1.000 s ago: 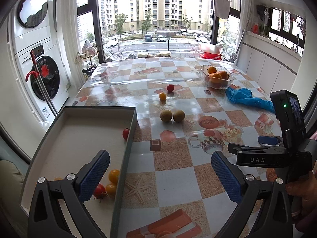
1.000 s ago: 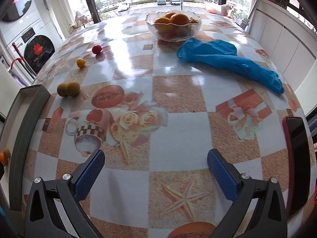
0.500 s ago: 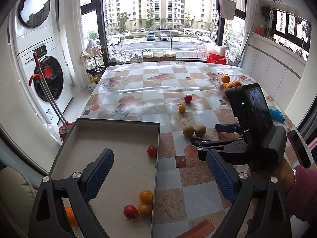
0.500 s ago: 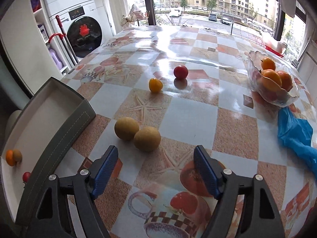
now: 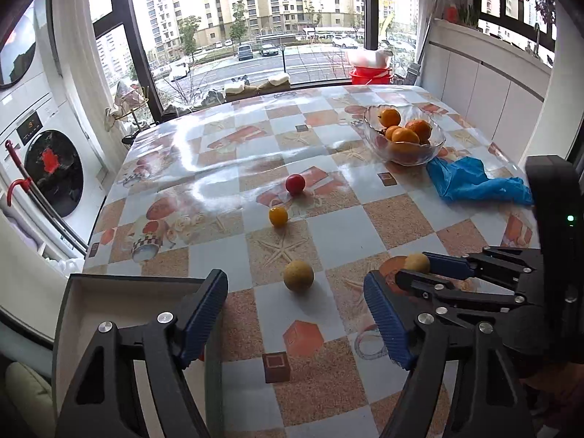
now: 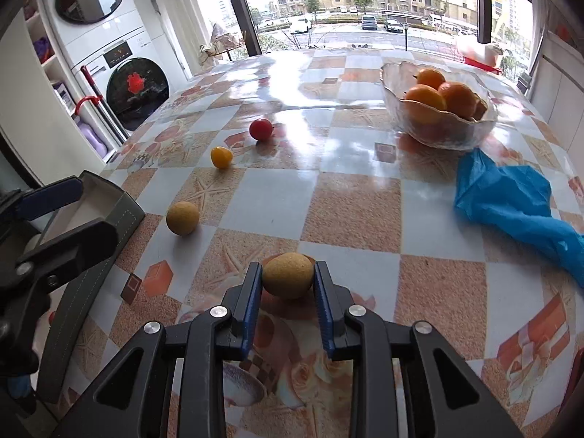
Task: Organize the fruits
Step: 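Move both tools toward the two round yellow fruits on the table, then grasp one yellow fruit with the right tool while the left tool grasps the other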
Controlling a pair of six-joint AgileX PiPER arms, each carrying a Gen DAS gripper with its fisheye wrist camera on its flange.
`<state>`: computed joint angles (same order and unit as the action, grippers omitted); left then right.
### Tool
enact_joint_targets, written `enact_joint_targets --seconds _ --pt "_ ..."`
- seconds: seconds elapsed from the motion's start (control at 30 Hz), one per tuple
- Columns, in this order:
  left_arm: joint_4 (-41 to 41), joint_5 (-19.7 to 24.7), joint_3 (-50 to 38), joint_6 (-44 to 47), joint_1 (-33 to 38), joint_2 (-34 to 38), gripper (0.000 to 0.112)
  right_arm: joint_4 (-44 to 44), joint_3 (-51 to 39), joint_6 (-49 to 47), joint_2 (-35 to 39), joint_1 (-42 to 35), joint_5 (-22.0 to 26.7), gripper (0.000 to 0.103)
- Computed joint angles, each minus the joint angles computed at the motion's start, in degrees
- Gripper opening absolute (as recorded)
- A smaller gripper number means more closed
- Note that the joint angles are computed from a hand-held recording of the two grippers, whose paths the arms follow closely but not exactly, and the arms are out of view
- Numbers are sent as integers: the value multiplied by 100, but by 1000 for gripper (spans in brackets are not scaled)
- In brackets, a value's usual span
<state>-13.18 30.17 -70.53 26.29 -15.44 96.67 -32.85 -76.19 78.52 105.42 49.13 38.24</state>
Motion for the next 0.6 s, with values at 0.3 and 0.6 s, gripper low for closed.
enact_joint_targets --seconds 0.3,0.6 --pt "1374 330 -807 -1417 -507 1079 42 -717 1336 1556 -941 324 -432 31" --pt "280 95 -187 -930 -349 776 27 -997 1805 2377 -1233 801 -218 31"
